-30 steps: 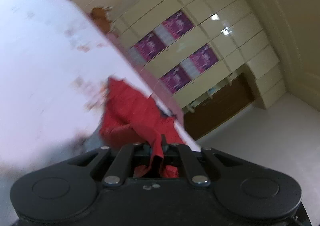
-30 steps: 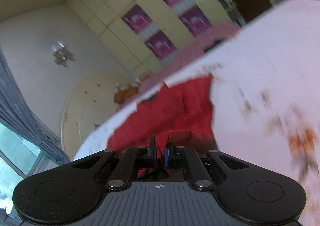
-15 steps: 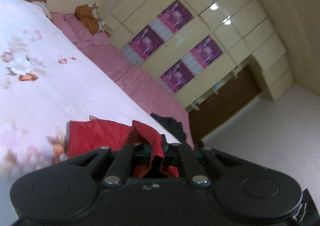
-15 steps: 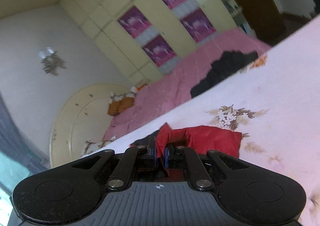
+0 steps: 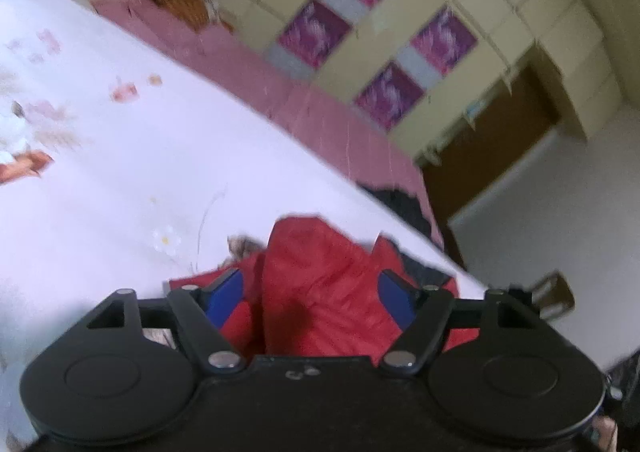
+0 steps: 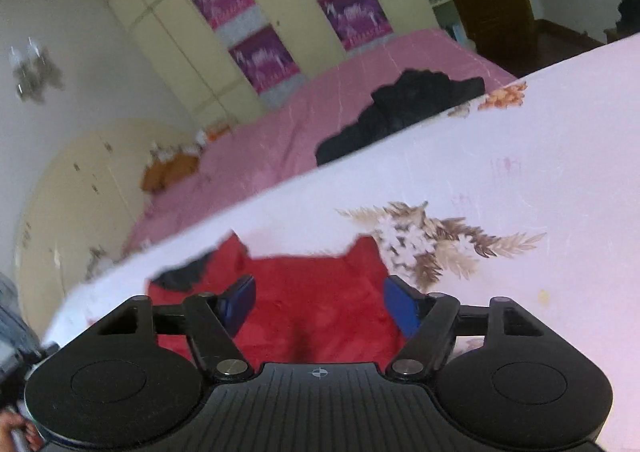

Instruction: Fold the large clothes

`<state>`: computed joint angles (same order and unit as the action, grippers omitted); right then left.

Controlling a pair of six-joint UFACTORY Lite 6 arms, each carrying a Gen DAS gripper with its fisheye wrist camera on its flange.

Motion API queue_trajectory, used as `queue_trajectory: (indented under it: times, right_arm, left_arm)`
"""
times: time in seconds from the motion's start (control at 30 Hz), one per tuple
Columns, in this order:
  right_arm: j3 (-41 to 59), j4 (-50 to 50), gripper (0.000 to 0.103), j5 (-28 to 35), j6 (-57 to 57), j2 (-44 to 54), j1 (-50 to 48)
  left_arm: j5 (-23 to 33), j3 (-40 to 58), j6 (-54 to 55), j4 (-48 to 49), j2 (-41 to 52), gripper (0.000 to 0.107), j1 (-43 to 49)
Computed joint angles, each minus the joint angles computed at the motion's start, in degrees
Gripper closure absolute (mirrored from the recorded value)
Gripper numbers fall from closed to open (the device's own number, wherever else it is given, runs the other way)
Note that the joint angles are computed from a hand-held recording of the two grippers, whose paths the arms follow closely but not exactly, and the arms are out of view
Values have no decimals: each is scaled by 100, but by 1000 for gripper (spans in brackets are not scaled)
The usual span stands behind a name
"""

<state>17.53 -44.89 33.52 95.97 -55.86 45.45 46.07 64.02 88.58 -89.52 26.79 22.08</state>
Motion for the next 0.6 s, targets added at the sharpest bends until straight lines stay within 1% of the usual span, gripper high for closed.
queue_trajectory:
  times: [0.07, 0.1, 0.13, 0.17, 0.2, 0.23, 0.27, 0.3, 0.37, 0.43, 0.53, 0.6]
  right_arm:
    - [70, 76, 32, -347, -252, 574, -282]
    - [135, 97, 32, -514, -376, 939, -411]
    - [222, 153, 32, -659, -520, 1290, -508]
    - [287, -14, 43, -732, -444, 1606, -513]
    - [343, -72, 68, -825, -492, 1842, -529]
    - [435, -43, 74, -838, -568, 2074, -515]
    - [477, -217, 86, -732, -404, 2144, -383]
    - [452, -621, 98, -592, 0, 2118, -211]
    - [423, -1289, 98, 19, 724, 1842, 282]
    - [450, -1832, 98, 530, 1184, 1687, 693]
    - [673, -2497, 98, 833, 1537, 1872, 862]
    - [823, -2992, 98, 834, 1904, 2087, 776]
  left_arm:
    - [-159, 423, -373, 532, 306, 41, -147]
    - [-262, 624, -592, 833, 430, 47, -236]
    - [-416, 768, -776, 1100, 517, 62, -344]
    - [-624, 838, -882, 1292, 560, 70, -457]
    - [-828, 861, -945, 1469, 546, 87, -572]
    - [-880, 771, -807, 1424, 463, 99, -608]
    - [-871, 729, -542, 1239, 443, 103, -608]
    - [-868, 563, -165, 947, 300, 104, -594]
    - [-756, 185, 669, 260, -48, 105, -515]
    - [-480, -201, 1582, -538, -401, 105, -424]
    - [-276, -413, 2323, -1349, -630, 105, -475]
    - [-243, -429, 2813, -1874, -629, 105, -593]
